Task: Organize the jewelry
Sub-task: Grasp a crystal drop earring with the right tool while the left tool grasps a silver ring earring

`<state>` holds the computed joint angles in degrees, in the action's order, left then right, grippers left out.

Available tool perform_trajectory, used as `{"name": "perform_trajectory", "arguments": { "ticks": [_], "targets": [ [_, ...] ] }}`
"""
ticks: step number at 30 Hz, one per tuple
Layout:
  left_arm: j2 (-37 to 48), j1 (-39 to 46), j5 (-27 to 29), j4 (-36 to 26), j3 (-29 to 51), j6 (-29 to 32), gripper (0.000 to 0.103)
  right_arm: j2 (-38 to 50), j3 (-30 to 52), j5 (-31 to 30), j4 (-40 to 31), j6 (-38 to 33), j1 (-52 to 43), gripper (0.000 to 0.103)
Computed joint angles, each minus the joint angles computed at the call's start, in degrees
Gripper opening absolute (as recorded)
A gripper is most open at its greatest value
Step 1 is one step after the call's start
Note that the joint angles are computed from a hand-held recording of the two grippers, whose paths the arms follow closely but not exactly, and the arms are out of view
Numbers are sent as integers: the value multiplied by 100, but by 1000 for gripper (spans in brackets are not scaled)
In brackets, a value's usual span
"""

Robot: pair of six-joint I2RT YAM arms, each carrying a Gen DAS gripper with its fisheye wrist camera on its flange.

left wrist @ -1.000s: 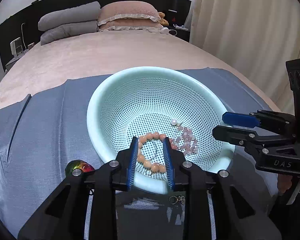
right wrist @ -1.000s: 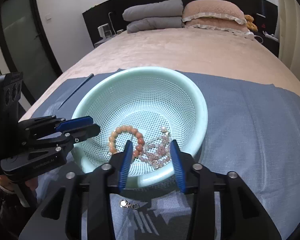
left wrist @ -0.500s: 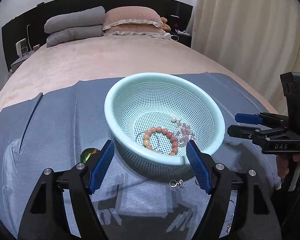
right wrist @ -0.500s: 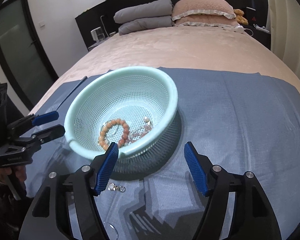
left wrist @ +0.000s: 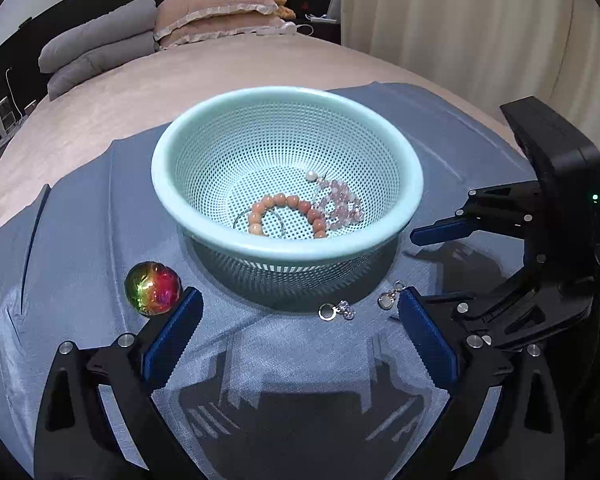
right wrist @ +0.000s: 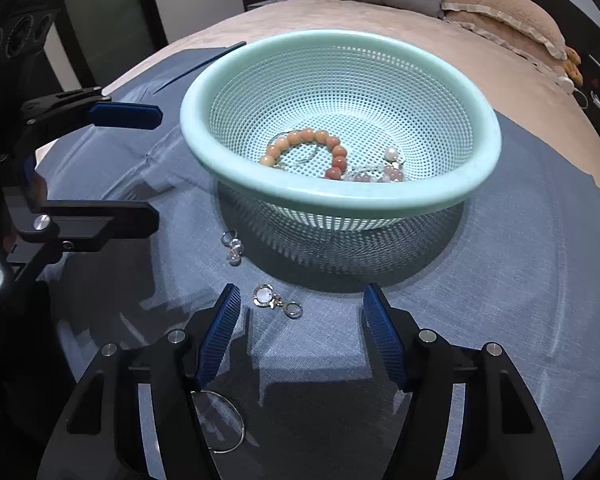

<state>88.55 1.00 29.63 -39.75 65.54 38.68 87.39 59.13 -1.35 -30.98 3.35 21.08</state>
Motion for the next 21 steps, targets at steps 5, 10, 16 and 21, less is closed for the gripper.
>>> {"name": "perform_trajectory", "arguments": {
  "ticks": [5,10,16,21],
  "targets": [
    [224,-77,-228,99,-32,-91,96,347,86,-17,4,-193,104,35],
    [231,-225,-373,186,-181,-30,96,416,129,-66,-13,-330,131,12],
    [214,-456,-600,500,-497,31,96,311,177,225,-179,-545,209,6],
    [117,-731,-752,888,-867,44,96,-156,10,136,-245,-607,-105,6]
  ]
}}
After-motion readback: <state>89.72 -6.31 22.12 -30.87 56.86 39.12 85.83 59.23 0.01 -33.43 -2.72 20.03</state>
